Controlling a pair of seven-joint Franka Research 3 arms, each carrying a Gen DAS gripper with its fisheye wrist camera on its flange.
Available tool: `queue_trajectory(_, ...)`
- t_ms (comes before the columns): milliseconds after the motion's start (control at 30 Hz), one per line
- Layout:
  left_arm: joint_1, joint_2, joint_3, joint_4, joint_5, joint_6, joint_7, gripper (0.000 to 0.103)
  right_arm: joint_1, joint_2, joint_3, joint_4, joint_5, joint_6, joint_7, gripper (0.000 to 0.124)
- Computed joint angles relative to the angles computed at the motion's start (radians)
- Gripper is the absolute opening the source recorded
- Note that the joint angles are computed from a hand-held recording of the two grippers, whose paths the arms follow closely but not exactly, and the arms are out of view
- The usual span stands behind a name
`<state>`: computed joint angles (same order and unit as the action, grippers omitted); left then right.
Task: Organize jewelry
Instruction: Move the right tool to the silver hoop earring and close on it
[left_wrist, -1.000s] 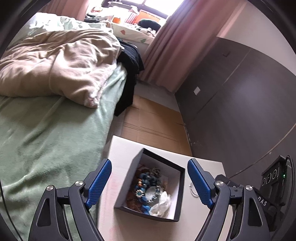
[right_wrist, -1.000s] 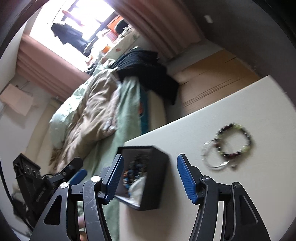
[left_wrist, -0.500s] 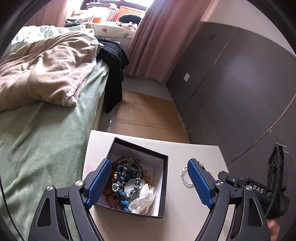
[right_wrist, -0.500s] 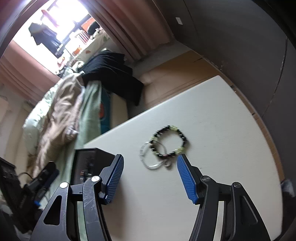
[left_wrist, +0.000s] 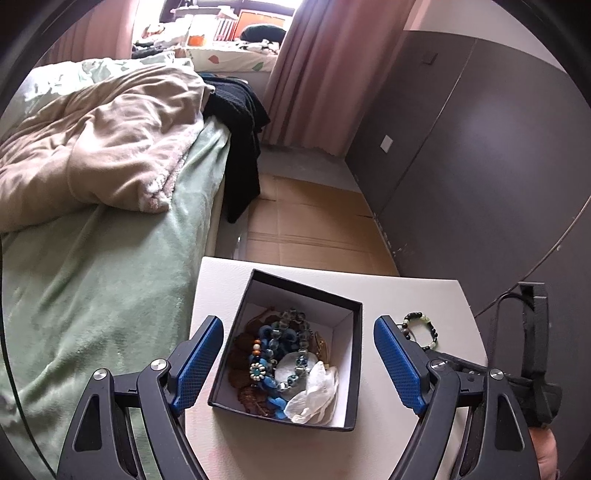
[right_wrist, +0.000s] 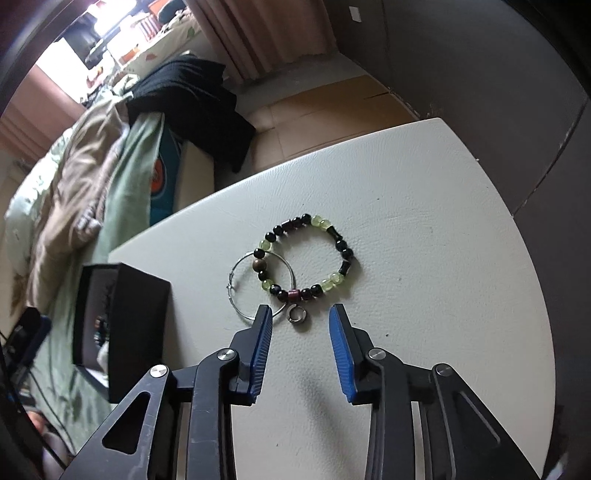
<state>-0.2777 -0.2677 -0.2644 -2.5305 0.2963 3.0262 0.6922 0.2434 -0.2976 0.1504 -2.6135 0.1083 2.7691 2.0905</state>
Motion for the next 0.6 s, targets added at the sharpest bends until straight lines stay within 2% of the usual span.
queue_trajectory(100,-0.015,-0.006,0.021,-0.008,-0.021,0.003,0.018,0.084,-0.050,0.017,0.058,0.023,-0.116,-0.030,0.086,0.033)
queue_trajectory(267,-0.026,-0.022,0.046,-0.025,-0.056,0.008,0.040,0.084,-0.070,0.046,0.094,0.061,-0.291,-0.079,0.210,0.032)
queue_trajectory(367,-0.026,-0.031,0.056,-0.036,-0.077,0.010,0.049,0.084,-0.062,0.055,0.098,0.080,-0.383,-0.114,0.261,0.029)
queue_trajectory(467,-0.024,-0.036,0.061,-0.043,-0.091,0.015,0.053,0.084,-0.032,0.053,0.073,0.076,-0.390,-0.106,0.251,0.016)
queue_trajectory(567,-0.026,-0.032,0.066,-0.045,-0.104,0.021,0.057,0.084,-0.026,0.053,0.077,0.085,-0.443,-0.130,0.258,0.014)
queue_trajectory(600,-0.032,-0.030,0.070,-0.045,-0.111,0.023,0.062,0.084,-0.015,0.047,0.062,0.076,-0.424,-0.122,0.239,0.014)
